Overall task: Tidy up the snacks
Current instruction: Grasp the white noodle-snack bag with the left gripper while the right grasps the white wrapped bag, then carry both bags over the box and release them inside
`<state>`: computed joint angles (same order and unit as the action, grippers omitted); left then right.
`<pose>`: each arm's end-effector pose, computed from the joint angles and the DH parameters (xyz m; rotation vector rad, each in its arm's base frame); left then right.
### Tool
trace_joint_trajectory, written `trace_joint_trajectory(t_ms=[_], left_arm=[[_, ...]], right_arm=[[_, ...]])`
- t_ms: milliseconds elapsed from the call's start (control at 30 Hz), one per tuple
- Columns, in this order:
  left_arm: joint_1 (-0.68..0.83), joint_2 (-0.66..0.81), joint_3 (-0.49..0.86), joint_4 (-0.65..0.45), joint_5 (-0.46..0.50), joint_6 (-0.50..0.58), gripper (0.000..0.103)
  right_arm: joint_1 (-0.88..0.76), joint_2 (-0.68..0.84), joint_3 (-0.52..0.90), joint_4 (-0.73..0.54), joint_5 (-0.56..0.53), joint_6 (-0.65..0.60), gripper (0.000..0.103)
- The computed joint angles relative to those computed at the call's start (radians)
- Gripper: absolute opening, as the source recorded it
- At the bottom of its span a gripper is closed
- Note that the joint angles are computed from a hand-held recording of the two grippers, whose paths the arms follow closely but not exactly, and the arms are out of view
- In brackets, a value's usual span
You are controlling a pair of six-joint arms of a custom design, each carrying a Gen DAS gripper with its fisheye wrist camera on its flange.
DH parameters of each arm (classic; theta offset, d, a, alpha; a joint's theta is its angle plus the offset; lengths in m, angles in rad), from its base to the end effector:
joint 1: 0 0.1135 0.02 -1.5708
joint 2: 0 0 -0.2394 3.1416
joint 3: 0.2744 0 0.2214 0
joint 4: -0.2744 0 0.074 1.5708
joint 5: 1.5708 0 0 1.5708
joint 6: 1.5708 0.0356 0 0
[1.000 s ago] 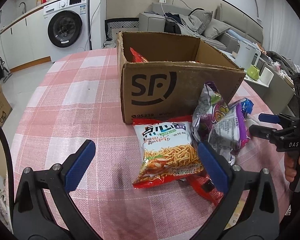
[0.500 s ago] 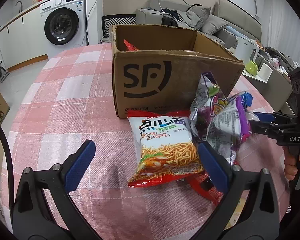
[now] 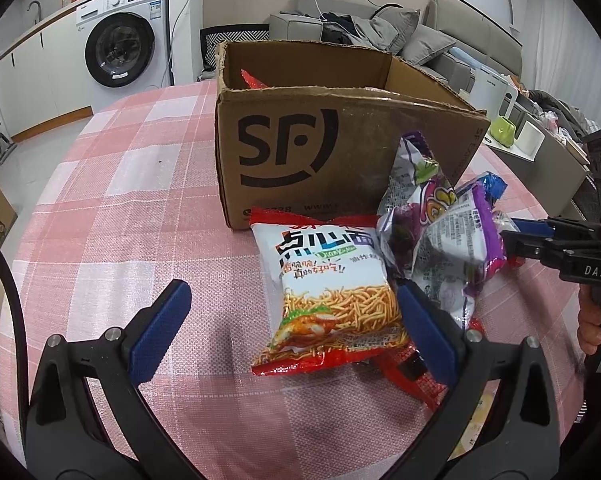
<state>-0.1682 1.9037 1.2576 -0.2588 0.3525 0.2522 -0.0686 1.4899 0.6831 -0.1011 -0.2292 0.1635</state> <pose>0.3636 -0.0742 0.1749 0.6549 2.3505 -0.3980 0.2582 -0.0096 0.1541 0.1890 2.4664 0.3245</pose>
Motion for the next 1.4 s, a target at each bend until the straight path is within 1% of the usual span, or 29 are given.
trace_joint_trajectory(t_ms=[167, 200, 267, 333, 367, 400, 433, 467, 600, 733, 1067, 1400], left_arm=[[0.015, 0.014, 0.007, 0.000, 0.020, 0.001, 0.102], [0.018, 0.020, 0.012, -0.002, 0.028, -0.002, 0.100], [0.028, 0.033, 0.022, -0.016, 0.065, -0.010, 0.092], [0.034, 0.049, 0.041, -0.040, 0.105, -0.011, 0.080], [0.035, 0.052, 0.043, -0.043, 0.116, -0.009, 0.077], [0.036, 0.054, 0.044, -0.045, 0.129, -0.004, 0.070], [0.035, 0.054, 0.043, -0.045, 0.134, 0.001, 0.059], [0.032, 0.052, 0.040, -0.047, 0.138, 0.010, 0.057], [0.018, 0.034, 0.018, -0.032, 0.115, 0.027, 0.053], [0.029, 0.018, 0.014, -0.039, 0.143, 0.023, 0.051], [0.054, -0.096, -0.051, -0.012, 0.172, 0.006, 0.051], [0.066, -0.194, -0.098, 0.000, 0.173, -0.003, 0.051]], right_arm=[[0.015, -0.073, -0.007, -0.026, -0.009, -0.011, 0.045], [0.017, -0.082, -0.006, -0.031, -0.010, -0.011, 0.045], [0.016, -0.097, -0.010, -0.031, -0.020, -0.009, 0.045], [0.019, -0.104, -0.011, -0.030, -0.022, -0.008, 0.045], [0.022, -0.106, -0.011, -0.030, -0.020, -0.005, 0.045], [0.023, -0.107, -0.011, -0.029, -0.020, -0.004, 0.045], [0.022, -0.106, -0.010, -0.028, -0.023, -0.003, 0.045], [0.023, -0.106, -0.009, -0.028, -0.024, -0.003, 0.045], [0.031, -0.119, -0.008, -0.033, -0.019, -0.006, 0.045], [0.032, -0.131, -0.010, -0.034, -0.014, -0.006, 0.045], [0.013, -0.192, -0.025, -0.029, -0.021, -0.003, 0.045], [0.015, -0.260, -0.048, -0.008, -0.017, 0.027, 0.045]])
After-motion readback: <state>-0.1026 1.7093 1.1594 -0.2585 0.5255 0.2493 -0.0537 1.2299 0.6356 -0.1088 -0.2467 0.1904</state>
